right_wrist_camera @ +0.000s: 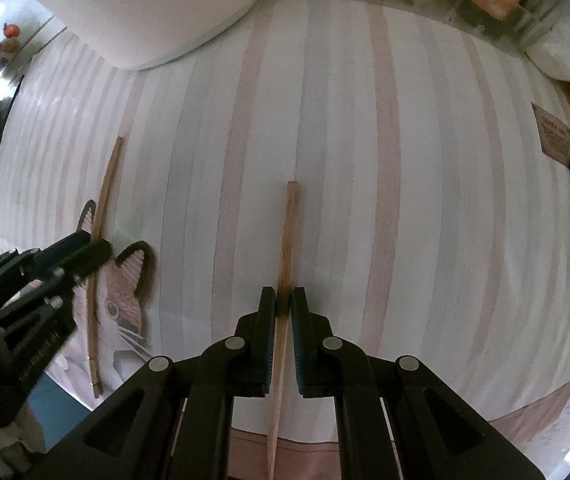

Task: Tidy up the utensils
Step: 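Hold both light chopsticks just above the mat with both tools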

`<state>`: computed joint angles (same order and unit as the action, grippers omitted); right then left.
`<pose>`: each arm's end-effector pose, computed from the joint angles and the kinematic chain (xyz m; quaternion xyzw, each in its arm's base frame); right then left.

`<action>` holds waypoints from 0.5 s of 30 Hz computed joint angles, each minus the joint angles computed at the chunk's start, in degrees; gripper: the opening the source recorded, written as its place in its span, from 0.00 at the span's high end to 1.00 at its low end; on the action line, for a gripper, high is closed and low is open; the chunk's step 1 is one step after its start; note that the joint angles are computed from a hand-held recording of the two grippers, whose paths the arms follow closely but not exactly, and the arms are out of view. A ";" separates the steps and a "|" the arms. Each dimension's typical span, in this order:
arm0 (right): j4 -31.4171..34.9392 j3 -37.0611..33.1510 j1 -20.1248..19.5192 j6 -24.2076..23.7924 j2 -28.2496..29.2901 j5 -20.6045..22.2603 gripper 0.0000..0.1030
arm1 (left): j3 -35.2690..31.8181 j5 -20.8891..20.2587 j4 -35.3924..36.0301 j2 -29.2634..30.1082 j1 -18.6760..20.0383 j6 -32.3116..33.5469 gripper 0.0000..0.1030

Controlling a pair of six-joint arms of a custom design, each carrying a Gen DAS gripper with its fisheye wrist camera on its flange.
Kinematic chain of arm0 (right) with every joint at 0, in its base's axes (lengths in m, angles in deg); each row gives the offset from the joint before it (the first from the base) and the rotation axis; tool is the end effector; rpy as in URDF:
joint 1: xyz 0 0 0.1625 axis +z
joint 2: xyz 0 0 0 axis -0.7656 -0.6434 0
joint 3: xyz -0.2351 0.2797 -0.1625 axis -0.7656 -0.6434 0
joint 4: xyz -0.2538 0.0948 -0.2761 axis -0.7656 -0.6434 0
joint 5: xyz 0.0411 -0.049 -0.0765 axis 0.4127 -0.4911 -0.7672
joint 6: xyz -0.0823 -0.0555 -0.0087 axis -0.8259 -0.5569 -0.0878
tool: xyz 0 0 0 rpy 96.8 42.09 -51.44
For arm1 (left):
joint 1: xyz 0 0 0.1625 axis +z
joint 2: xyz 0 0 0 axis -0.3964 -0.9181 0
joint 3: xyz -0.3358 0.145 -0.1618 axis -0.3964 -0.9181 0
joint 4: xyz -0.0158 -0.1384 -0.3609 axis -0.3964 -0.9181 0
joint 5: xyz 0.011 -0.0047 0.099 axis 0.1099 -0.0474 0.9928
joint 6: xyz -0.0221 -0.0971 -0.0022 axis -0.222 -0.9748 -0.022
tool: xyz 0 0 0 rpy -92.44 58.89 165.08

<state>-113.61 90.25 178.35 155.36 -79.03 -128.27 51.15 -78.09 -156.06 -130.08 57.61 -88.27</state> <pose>0.3478 -0.3054 0.0513 -0.2227 -0.9126 0.0824 0.3328 -0.1343 -0.2989 0.3095 0.3168 0.8983 0.0653 0.2973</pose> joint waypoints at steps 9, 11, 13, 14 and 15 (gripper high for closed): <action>3.62 -2.79 3.85 3.59 2.50 -3.86 0.93 | 0.58 0.42 2.09 -2.84 -4.53 -2.20 0.96; 2.13 -2.06 5.34 5.44 2.15 -4.86 0.93 | -0.17 -0.04 2.60 -3.52 -5.41 -2.27 0.96; 1.14 -1.10 6.71 7.10 0.98 -5.82 0.93 | -0.93 -0.33 3.10 -4.07 -6.33 -2.31 0.96; 1.06 -0.86 7.46 7.73 0.43 -6.30 0.93 | -1.14 -0.49 3.27 -4.41 -6.76 -2.46 0.96; 1.79 -0.87 8.37 9.11 -0.05 -7.29 0.93 | -1.57 -0.57 3.50 -4.67 -7.18 -2.49 0.96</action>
<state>-111.82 89.38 186.72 164.47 -79.08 -135.56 49.59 -78.67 -152.55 -134.75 50.43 -90.76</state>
